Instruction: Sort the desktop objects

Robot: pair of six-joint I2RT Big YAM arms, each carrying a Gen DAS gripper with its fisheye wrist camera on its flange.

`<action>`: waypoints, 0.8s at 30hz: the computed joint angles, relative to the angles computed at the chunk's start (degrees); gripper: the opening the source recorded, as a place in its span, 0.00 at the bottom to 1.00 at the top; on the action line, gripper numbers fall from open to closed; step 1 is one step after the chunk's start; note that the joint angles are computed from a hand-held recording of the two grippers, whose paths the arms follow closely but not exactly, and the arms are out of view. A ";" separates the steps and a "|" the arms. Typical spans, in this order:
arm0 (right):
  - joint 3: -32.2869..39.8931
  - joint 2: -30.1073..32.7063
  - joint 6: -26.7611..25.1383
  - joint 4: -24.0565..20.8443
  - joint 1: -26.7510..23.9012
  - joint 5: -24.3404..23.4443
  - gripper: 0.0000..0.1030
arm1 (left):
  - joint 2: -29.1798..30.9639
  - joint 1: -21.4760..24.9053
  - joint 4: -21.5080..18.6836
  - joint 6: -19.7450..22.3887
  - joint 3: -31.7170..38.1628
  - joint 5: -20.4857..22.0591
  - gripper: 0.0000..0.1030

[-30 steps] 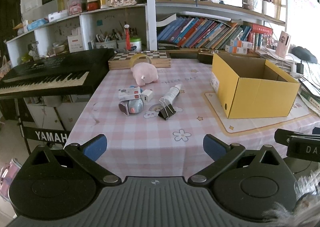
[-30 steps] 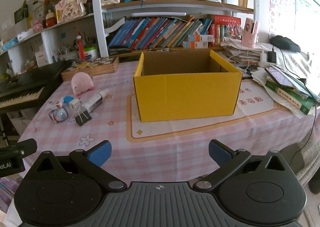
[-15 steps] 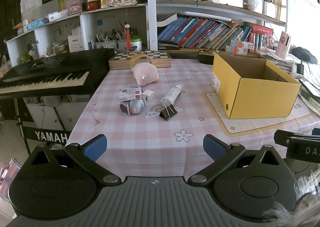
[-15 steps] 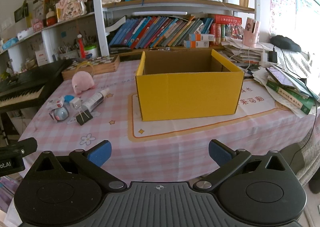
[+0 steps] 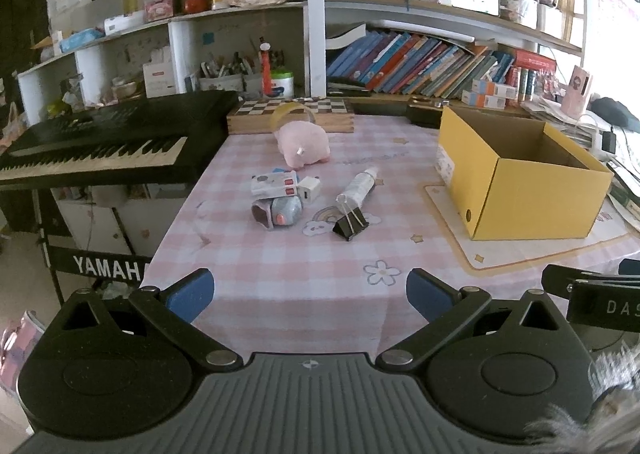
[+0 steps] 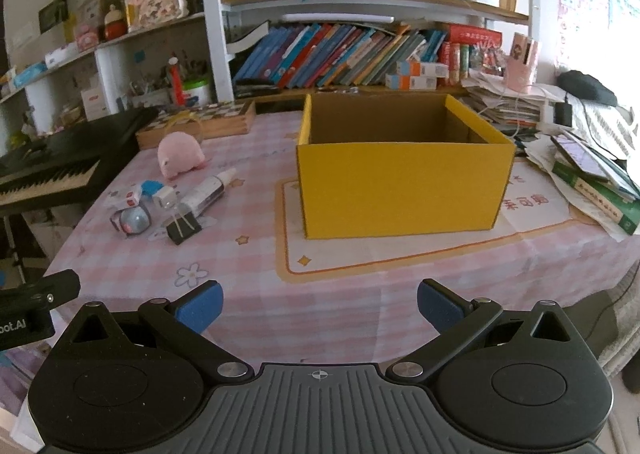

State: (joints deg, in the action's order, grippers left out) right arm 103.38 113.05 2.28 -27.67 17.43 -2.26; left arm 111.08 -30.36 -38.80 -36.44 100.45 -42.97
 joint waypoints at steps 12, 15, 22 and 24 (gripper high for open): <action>5.09 2.87 -3.91 -4.49 1.47 -5.41 1.00 | -0.61 1.43 -5.06 -5.57 -0.44 0.65 1.00; 7.15 4.15 -4.56 -5.86 1.83 -6.44 1.00 | -0.64 1.87 -6.24 -6.77 -0.41 0.78 1.00; 14.44 8.84 -6.23 -9.97 2.67 -9.24 1.00 | -0.19 3.70 -7.74 -8.97 -0.04 1.70 1.00; 17.43 10.71 -6.78 -11.52 2.89 -10.03 1.00 | 0.27 4.47 -7.96 -9.27 0.48 2.00 1.00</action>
